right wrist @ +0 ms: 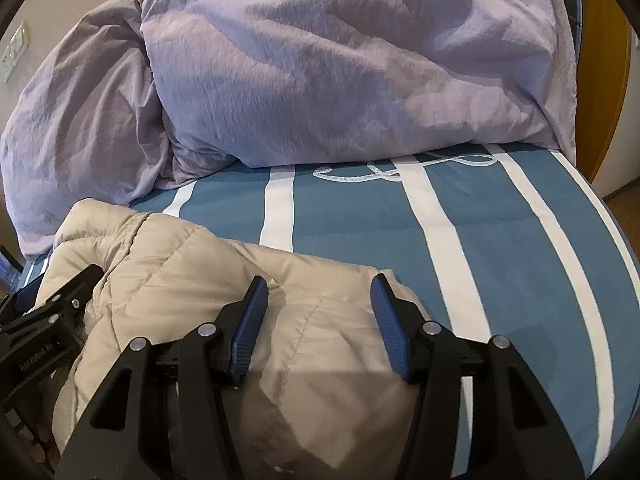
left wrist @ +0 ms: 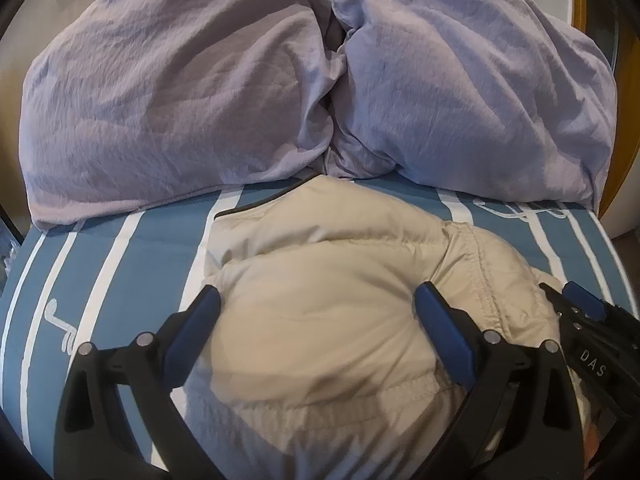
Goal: Fold large clothes
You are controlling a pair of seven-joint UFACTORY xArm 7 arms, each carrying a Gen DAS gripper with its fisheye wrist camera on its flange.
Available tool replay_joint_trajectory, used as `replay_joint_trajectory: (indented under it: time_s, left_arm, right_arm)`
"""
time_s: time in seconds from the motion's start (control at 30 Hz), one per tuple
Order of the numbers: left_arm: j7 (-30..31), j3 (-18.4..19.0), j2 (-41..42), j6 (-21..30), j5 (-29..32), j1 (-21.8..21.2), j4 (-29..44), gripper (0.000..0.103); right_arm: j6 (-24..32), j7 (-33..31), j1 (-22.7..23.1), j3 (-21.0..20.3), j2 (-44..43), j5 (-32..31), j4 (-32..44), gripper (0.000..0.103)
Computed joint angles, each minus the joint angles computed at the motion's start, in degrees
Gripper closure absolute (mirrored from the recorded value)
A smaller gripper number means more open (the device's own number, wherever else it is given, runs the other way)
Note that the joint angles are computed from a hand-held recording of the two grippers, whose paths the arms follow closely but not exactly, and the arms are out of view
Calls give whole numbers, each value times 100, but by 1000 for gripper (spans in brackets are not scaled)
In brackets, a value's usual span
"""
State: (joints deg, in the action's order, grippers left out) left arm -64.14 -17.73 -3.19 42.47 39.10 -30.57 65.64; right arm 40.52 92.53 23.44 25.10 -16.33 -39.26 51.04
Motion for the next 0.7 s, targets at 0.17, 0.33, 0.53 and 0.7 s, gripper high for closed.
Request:
replay_joint_trajectory:
  time_s: [0.17,0.33,0.53,0.7]
  left_arm:
    - [341,48,-632,-247,-808,104,-423,6]
    - [736,-25,-1242,-308,-1396,323,-816,6]
    - [1575,261,-1847,-326,-2778,360,-1290,6]
    - [2117,451,-2104,-441,-3893,335,-1693,6]
  right_arm:
    - [-104,-393,99,-98,-693,479,-452,26]
    - [-829,-1061,332,-568,-1476,1537,-1239,17]
    - [-2018,-2238,1201,-1587,-1919,3122,-2109,10]
    - [-3087,-3110,2467,-2782,-1877,4623,-2722,1]
